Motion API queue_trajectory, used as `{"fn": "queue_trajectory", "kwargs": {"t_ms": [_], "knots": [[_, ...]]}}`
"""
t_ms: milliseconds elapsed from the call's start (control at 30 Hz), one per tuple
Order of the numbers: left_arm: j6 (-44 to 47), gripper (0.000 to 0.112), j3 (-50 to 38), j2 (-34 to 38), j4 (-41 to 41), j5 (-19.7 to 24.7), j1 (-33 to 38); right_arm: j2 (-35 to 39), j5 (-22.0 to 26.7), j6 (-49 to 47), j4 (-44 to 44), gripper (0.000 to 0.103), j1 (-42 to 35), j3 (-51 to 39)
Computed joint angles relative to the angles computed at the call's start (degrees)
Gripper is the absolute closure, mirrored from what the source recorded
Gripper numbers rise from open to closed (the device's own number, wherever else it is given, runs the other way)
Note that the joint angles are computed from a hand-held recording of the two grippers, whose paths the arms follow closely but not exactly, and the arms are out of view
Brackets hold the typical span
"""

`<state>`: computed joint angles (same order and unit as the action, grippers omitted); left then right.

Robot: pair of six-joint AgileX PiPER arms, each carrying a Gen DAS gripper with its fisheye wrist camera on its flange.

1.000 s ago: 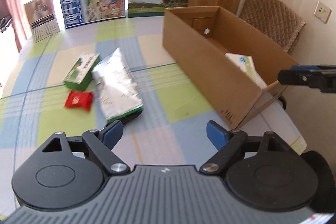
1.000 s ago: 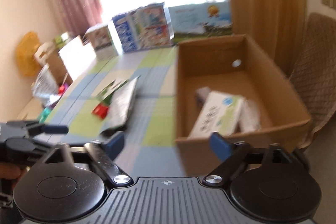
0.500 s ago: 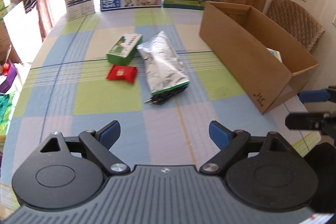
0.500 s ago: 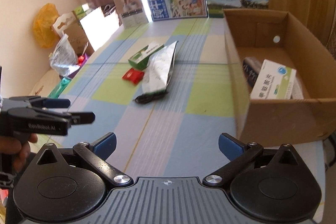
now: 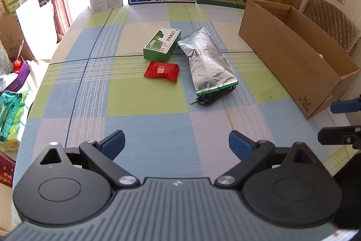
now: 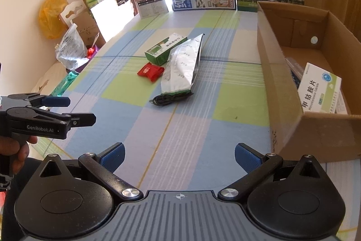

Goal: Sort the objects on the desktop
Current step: 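Move both tools back toward the red packet and silver foil bag, then grasp the red candy packet with the left tool while the right tool grasps the silver foil bag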

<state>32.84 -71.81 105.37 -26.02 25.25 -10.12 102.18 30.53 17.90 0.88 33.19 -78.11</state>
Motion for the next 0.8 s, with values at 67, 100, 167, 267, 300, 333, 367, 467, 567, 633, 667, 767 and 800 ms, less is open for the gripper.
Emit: {"fn": "queue_trajectory", "kwargs": {"t_ms": [67,100,167,267,300,333,367,467,567,633,667,767,800], "knots": [[4.4,0.016,-0.2,0.8,-2.9,-0.4,0.4,1.0,0.2,-0.4,0.1,0.002,-0.1,-0.8],[6.7,0.016,-0.4,1.3,-4.0,-0.5,0.5,1.5,0.3,-0.8,0.5,0.002,-0.3,-1.2],[10.8,0.017,-1.3,2.4,-5.0,0.0,0.5,2.6,0.6,-1.7,1.0,0.002,-0.5,-2.2],[16.9,0.02,-2.8,4.2,-6.4,0.8,0.4,4.3,0.8,-2.0,1.2,0.002,-0.9,-3.8],[17.8,0.02,-3.6,4.9,-6.1,1.0,0.3,5.0,1.1,-2.2,1.4,0.002,-1.0,-4.6],[18.2,0.02,-4.2,5.5,-5.6,1.2,0.2,5.6,1.3,-2.6,1.7,0.002,-1.1,-5.3],[18.7,0.021,-4.9,6.2,-5.4,1.3,0.1,6.3,1.5,-3.0,1.9,0.002,-1.3,-6.2],[19.5,0.021,-7.6,8.5,-4.4,2.4,0.3,8.7,2.4,-4.1,2.4,0.002,-1.6,-9.2],[18.8,0.021,-10.9,11.0,-2.5,3.3,0.7,11.6,3.3,-4.9,2.9,0.002,-2.0,-12.9],[18.1,0.021,-13.7,12.9,-1.3,4.3,1.0,14.0,4.5,-5.7,3.4,0.002,-2.3,-16.4],[17.6,0.021,-15.4,14.0,-0.6,4.8,1.2,15.4,5.2,-6.2,3.5,0.002,-2.4,-18.5],[15.8,0.021,-20.3,17.4,1.5,6.2,1.4,19.9,8.0,-7.0,3.2,0.002,-2.6,-25.5],[15.3,0.021,-21.9,18.5,2.1,6.5,1.5,21.5,9.1,-7.2,3.0,0.002,-2.6,-27.9]]}}
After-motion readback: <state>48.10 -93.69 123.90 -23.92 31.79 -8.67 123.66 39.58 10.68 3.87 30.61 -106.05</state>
